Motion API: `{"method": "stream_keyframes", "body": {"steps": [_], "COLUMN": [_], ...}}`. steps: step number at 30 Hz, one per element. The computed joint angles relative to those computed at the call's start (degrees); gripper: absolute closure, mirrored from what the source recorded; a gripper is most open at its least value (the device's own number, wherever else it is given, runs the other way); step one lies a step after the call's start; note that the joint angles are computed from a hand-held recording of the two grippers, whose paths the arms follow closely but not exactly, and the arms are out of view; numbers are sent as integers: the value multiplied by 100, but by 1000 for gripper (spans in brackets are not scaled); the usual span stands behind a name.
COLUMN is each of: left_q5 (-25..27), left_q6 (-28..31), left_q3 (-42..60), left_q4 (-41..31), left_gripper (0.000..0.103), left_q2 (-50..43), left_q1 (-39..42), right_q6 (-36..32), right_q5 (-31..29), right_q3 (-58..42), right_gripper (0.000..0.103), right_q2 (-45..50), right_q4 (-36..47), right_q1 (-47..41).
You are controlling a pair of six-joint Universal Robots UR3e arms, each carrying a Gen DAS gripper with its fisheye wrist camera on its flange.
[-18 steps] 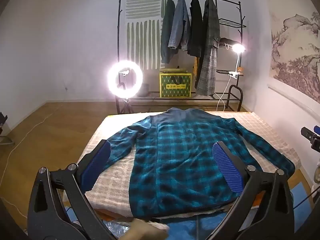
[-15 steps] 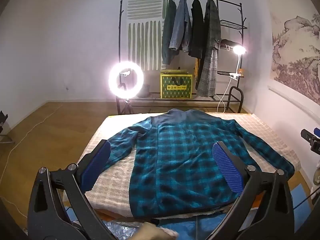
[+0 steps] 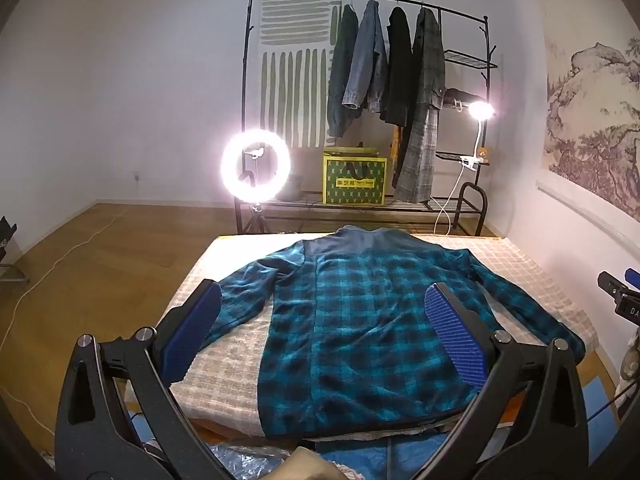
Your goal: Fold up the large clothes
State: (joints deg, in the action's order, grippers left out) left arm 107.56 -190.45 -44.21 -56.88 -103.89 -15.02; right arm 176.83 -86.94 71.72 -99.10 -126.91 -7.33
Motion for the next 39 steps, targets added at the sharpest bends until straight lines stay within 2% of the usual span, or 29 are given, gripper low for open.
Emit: {"method": "stream_keyframes", "body": {"steps": [5, 16, 32, 39], "left_q5": [4, 11, -83, -118], "left_q6": [-37, -49, -48, -27], "left_q3": [416, 368, 936, 770], "left_q4": [-273, -264, -708, -616], "left_gripper": [0, 0, 0, 0], "left_q2": [-139, -97, -239, -174], "left_q1": [-33, -57, 20, 54], "right_q6": [66, 53, 77, 95], "right_q5": [-278, -296, -365, -421], "right_q3": [37, 21, 73, 59], "right_gripper": [0, 0, 0, 0], "right_q2": [22, 37, 75, 125], "right_q4": [-93, -175, -390, -412], "right_q1": [225, 292, 441, 505]}}
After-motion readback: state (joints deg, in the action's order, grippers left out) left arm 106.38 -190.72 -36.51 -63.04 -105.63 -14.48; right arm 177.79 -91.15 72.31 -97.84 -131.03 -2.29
